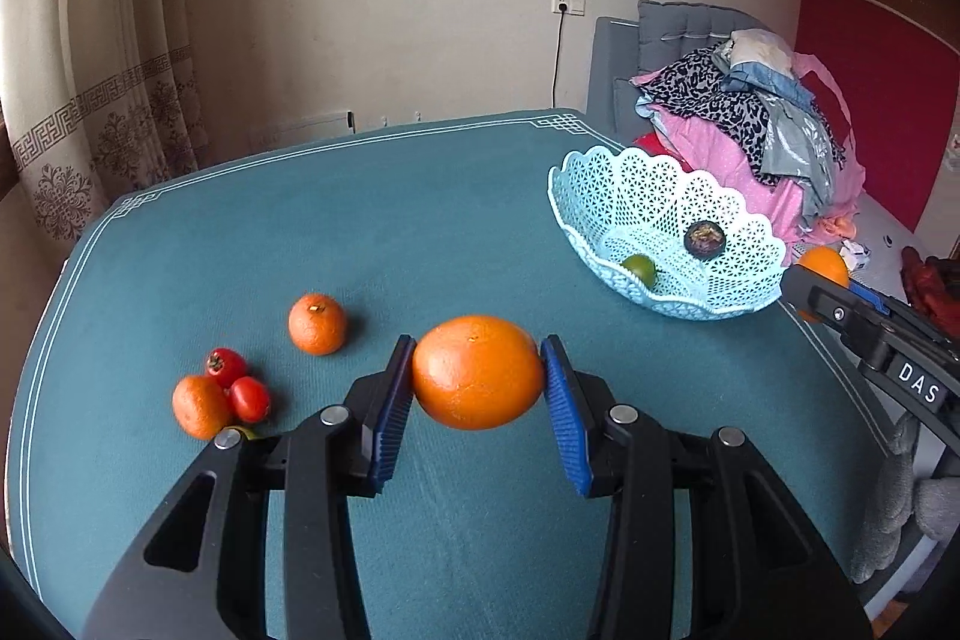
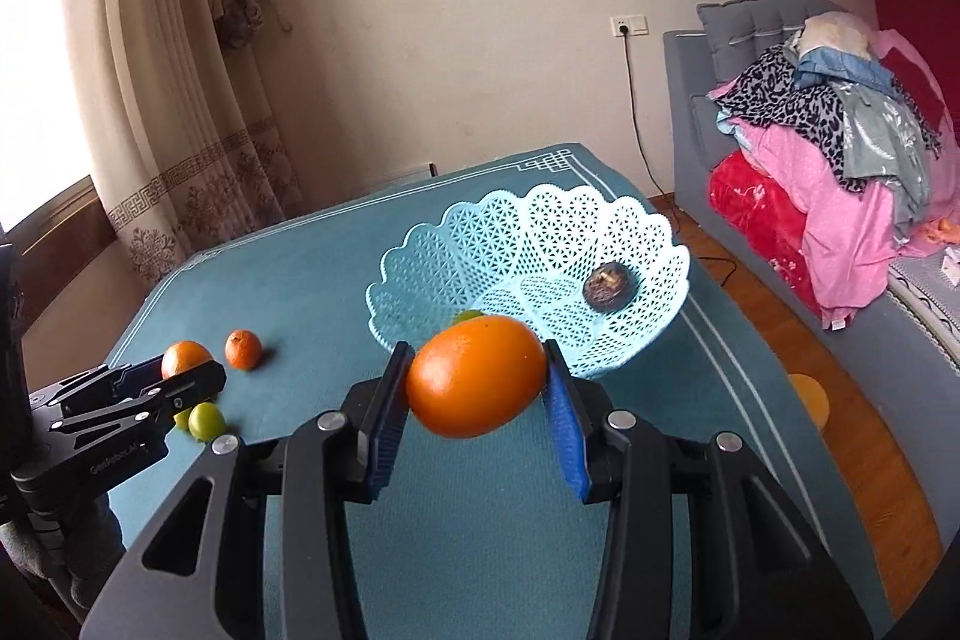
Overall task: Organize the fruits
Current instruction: 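Carry both oranges to the blue basket and release them inside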
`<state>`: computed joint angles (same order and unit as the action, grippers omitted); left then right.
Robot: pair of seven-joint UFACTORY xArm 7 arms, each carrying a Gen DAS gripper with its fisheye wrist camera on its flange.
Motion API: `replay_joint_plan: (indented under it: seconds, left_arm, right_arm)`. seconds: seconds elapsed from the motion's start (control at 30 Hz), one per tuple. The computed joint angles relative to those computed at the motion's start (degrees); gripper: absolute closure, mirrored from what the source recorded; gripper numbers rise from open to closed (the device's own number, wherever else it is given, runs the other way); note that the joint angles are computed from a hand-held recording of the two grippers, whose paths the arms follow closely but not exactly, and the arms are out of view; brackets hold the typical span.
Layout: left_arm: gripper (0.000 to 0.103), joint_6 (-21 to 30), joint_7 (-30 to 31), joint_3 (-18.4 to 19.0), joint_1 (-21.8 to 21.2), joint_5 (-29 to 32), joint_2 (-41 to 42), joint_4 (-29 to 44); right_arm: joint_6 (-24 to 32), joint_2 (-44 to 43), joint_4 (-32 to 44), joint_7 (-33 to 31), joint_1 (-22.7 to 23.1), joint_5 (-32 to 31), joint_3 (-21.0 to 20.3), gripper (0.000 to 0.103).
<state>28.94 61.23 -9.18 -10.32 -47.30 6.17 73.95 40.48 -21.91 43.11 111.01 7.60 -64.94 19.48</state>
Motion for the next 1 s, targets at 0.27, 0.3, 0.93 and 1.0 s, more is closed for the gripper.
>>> replay_joint_plan:
  seconds: [0.27, 0.3, 0.93, 1.0]
  left_arm:
    - [0.059, -1.0, -6.2, -2.0, -2.6, 5.5, 4.0, 5.2]
    - [0.059, -1.2, -7.0, -2.3, -2.9, 6.3, 4.7, 6.0]
    - [0.059, -3.5, -11.8, -7.8, -3.9, 13.3, 11.7, 13.4]
    - [0.059, -4.1, -10.8, -8.2, -3.8, 12.5, 11.7, 13.3]
  right_arm:
    - [-2.3, -0.4, -1.4, 0.5, -3.0, -1.7, -2.5, 0.060]
    - [-2.7, -0.4, -1.6, 0.6, -3.4, -1.8, -2.9, 0.060]
    - [-3.5, 0.5, -2.2, 4.3, -5.5, -4.8, -3.9, 0.048]
    - [-2.3, 0.2, -2.3, 4.9, -5.3, -5.4, -3.4, 0.048]
